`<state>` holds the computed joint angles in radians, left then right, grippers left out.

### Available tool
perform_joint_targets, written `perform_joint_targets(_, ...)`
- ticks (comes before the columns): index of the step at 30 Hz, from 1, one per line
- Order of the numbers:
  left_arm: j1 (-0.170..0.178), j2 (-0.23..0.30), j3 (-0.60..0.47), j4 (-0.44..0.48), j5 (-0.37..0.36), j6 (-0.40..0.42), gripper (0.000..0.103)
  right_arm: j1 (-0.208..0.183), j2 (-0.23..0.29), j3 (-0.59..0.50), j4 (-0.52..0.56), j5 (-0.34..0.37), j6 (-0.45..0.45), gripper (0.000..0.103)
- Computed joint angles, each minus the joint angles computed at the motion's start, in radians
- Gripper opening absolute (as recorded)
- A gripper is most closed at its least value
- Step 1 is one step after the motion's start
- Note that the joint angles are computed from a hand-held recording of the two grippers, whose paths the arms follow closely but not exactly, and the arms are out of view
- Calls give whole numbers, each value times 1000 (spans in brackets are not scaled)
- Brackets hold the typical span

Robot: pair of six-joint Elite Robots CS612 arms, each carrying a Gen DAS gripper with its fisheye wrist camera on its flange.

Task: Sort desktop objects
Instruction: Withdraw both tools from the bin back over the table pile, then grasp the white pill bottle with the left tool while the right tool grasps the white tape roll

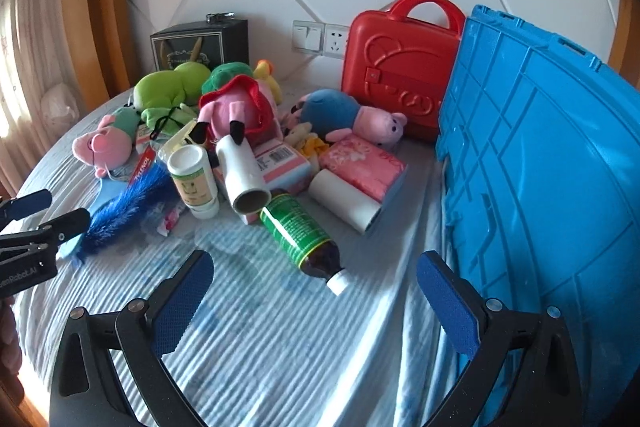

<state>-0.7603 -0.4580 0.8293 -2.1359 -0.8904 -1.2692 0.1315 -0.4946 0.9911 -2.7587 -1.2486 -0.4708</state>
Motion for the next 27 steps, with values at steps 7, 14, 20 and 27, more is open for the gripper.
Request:
perform_joint_targets(7, 50, 118, -171, -28, -60, 144, 77, 16, 63, -110, 56, -21, 30, 103)
perform_joint_targets(14, 95, 251, -376, 13, -121, 214, 77, 31, 143, -245, 111, -48, 68, 103)
perform_joint_targets(20, 114, 291, -416, -12, -141, 248, 53, 43, 210, -365, 195, -26, 69, 103)
perform_joint_targets(27, 101, 178, -185, -183, -120, 276, 53, 72, 277, -491, 294, 19, 22, 103)
